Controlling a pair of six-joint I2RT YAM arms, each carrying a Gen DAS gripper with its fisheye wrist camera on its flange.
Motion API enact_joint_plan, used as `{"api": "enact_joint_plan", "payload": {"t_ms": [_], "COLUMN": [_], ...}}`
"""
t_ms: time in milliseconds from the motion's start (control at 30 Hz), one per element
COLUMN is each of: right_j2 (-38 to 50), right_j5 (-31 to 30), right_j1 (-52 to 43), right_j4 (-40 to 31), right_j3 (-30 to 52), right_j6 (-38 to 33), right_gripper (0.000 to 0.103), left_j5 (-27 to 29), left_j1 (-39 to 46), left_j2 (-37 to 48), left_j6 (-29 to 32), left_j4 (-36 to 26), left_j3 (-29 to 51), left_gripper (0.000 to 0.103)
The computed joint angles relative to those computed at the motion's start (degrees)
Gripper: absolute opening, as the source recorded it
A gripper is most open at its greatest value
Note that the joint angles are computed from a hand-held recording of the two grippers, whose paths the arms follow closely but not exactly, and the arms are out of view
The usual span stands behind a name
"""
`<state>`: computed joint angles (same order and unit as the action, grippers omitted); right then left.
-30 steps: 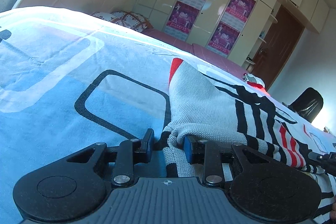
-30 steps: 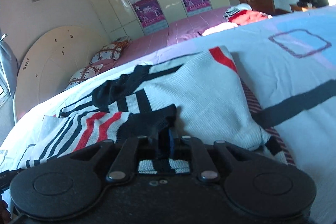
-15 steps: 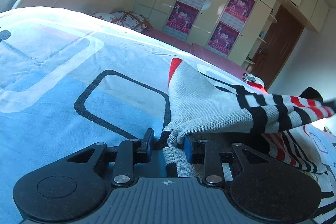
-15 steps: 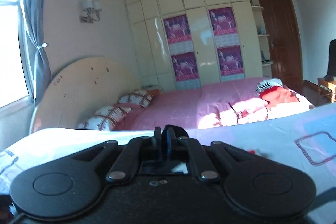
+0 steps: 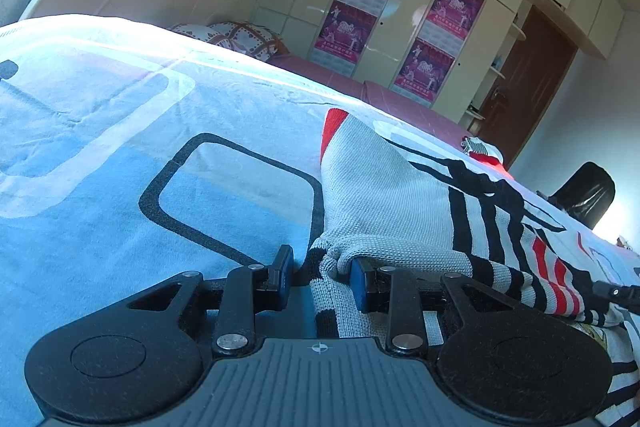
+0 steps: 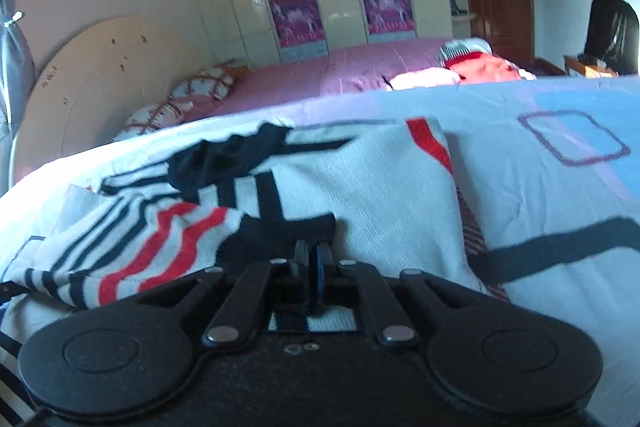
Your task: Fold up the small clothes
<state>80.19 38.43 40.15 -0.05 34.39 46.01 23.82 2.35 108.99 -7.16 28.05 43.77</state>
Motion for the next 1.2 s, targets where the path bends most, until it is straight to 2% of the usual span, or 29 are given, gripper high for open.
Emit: {"api": "enact_joint_plan", "payload": {"t_ms": [67, 133, 167, 267, 333, 433, 500, 567, 667, 800, 867, 933, 1067, 1100, 1133, 1167, 1200], "right_j2": [1.97, 0.57, -0.06, -2.93, -4.84, -5.89, -5.43, -3.73, -0.72, 1.09, 1.49, 2.36, 2.15, 2.12, 2.26, 2.44, 2.62], "right_j5": [-4.13, -4.86, -3.54, 1.2, 1.9, 0.46, -4.25, -9.26, -13.44, -16.68, -19.06, -19.67, -19.69, -19.27, -18.11, -16.73, -14.64], "right_j1": [-2.31, -3.07, -2.55, -0.41, -0.29, -2.14, -5.31, -8.38, -11.1, -12.35, -13.07, -13.28, -13.39, -13.11, -12.42, -11.61, -10.47], "right_j4": [-1.6, -0.58, -1.41, -2.29, -3.22, -2.68, -0.73, 0.49, 1.65, 5.26, 8.08, 9.34, 11.44, 11.48, 11.05, 10.4, 9.59], "right_j3": [0.88, -0.15, 0.04, -0.71, -1.14, -1.5, -1.55, -0.73, 0.61, 0.12, -0.78, -0.9, -2.28, -2.32, -1.97, -1.43, -0.76], "right_j6": [0.04, 1.02, 1.56, 2.59, 2.31, 1.1, 0.97, 0.97, 0.99, 0.34, -0.92, -2.94, -5.66, -6.5, -7.65, -8.93, -9.79], "right_gripper": [0.005, 0.006, 0.014, 0.016, 0.017, 0.024, 0.03, 0.034, 0.033, 0.033, 0.025, 0.02, 0.01, 0.009, 0.007, 0.006, 0.006], "left_j5": [-0.12, 0.44, 1.17, 4.89, 5.52, 6.84, 7.92, 9.57, 8.57, 7.99, 8.41, 9.23, 12.94, 13.75, 13.68, 13.01, 13.94], "left_j1": [-0.05, 0.1, 0.45, 2.59, 3.94, 4.67, 3.83, 2.28, -0.78, -2.7, -3.27, -3.37, -2.78, -2.66, -2.74, -2.89, -2.55], "left_j2": [-0.03, -0.11, -0.11, -2.18, -4.81, -5.76, -3.01, 1.86, 9.81, 19.46, 23.72, 26.93, 30.5, 31.36, 32.04, 32.64, 32.5], "left_j6": [0.24, 0.48, 0.64, 1.82, 2.62, 1.0, -0.56, -0.17, 3.99, 3.56, 2.94, 0.79, -7.34, -8.42, -8.1, -7.66, -9.5], "left_j4": [-0.11, -0.6, -1.19, -4.37, -2.87, 0.96, -0.97, -7.62, -16.84, -25.36, -29.11, -29.65, -24.95, -24.51, -25.36, -26.4, -22.84], "left_j3": [0.04, 0.23, 0.53, 0.24, -2.31, -2.18, 3.59, 13.51, 27.54, 41.8, 47.61, 50.77, 52.48, 53.17, 54.14, 54.91, 53.28], "left_gripper": [0.031, 0.031, 0.031, 0.035, 0.048, 0.052, 0.052, 0.052, 0.052, 0.052, 0.052, 0.052, 0.052, 0.047, 0.017, 0.008, 0.008]}}
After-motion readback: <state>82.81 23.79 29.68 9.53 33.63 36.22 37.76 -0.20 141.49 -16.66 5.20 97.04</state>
